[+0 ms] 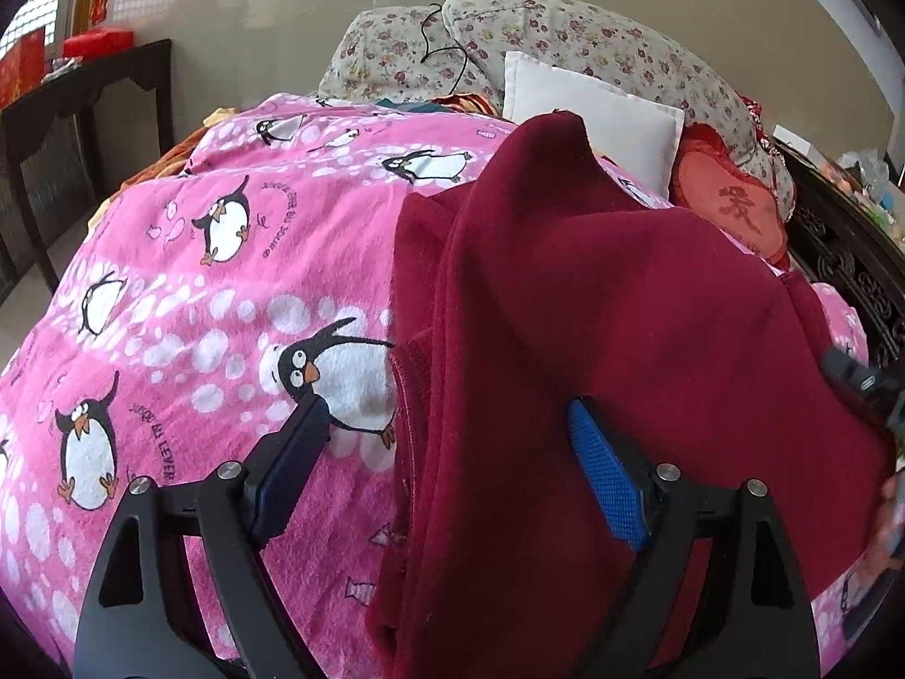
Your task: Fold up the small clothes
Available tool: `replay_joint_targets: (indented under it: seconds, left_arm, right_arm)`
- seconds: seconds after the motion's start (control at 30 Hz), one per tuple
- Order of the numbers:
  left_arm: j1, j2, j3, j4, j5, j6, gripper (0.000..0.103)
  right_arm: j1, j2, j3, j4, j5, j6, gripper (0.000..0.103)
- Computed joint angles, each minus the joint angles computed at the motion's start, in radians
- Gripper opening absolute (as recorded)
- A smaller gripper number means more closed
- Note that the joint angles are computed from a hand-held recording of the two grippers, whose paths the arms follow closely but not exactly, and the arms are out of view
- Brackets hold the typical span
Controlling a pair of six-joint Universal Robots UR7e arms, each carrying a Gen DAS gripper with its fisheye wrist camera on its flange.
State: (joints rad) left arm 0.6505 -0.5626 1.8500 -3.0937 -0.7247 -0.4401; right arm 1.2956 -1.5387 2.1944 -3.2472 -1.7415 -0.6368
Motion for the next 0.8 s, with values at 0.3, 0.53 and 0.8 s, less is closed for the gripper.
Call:
replay_joint_targets:
  seconds: [0.3, 0.53, 0.8]
  left_arm:
    - [-0.003, 0.002, 0.001, 0.0, 0.006, -0.004, 0.087]
    - [-0.002, -0.005, 0.002, 0.009, -0.002, 0.002, 0.087]
    - [0.0, -0.043, 0.034, 0.026, -0.017, -0.029, 0.088]
  right_arm:
    - [0.002, -0.029, 0.032, -0.025, 0.053, -0.019, 0.069]
    - [0.0, -0.003, 0.03, -0.079, 0.04, -0.028, 0.069]
    - [-0.057, -0.047, 0.001, -0.015, 0.077, 0.11, 0.069]
